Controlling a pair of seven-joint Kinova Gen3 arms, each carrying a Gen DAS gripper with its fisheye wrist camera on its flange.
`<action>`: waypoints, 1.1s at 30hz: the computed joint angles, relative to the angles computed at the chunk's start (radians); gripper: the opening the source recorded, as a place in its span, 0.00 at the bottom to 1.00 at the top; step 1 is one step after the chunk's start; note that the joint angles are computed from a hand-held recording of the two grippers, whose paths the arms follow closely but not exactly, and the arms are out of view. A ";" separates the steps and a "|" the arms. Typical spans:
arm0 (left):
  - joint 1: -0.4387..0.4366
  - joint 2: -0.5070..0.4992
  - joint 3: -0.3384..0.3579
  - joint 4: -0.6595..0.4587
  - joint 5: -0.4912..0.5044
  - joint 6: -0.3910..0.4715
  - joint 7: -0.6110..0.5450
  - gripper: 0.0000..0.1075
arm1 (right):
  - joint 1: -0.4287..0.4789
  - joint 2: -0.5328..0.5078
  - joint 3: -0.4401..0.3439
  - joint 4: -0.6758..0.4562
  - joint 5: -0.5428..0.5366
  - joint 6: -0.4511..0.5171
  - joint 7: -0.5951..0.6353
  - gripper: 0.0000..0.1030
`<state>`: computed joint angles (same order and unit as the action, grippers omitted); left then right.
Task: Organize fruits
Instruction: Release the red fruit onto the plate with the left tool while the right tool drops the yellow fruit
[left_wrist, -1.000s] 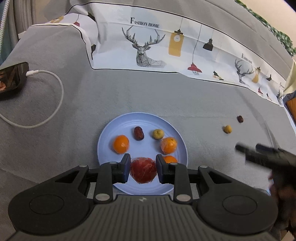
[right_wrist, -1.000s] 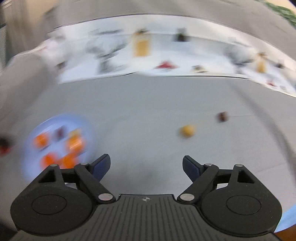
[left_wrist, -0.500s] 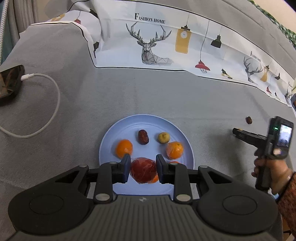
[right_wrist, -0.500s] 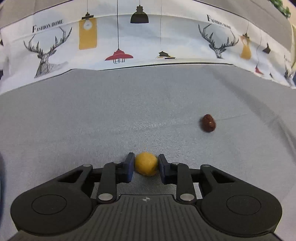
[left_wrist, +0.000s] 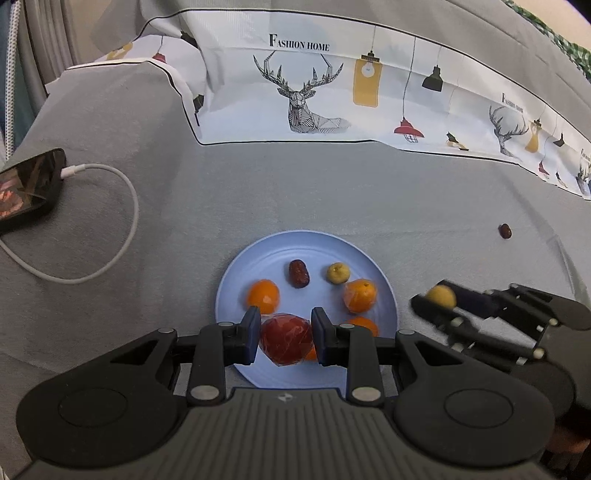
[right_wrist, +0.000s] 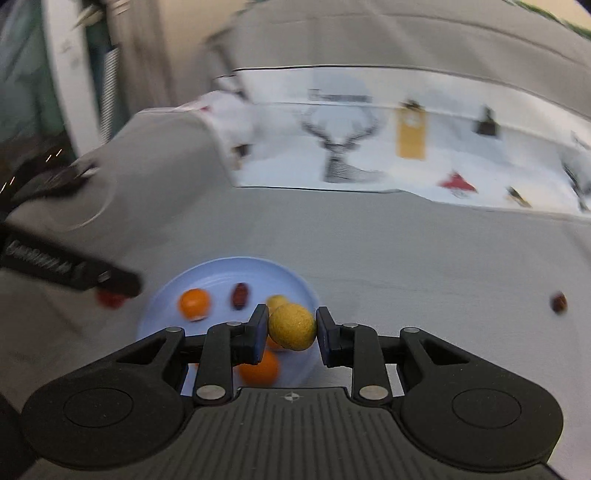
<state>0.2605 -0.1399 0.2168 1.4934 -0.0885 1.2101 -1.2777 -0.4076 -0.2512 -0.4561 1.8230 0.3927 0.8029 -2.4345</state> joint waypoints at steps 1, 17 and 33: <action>-0.001 0.000 -0.004 0.000 0.002 -0.001 -0.004 0.30 | -0.006 0.010 0.001 -0.007 -0.004 -0.001 0.011 0.28; -0.027 0.030 -0.022 0.032 0.012 -0.110 -0.039 0.95 | -0.080 0.113 0.075 -0.058 -0.033 0.015 0.042 0.76; 0.148 0.109 0.124 -0.097 -0.105 -0.079 0.083 0.95 | 0.252 -0.212 -0.082 0.094 0.046 0.296 -0.271 0.99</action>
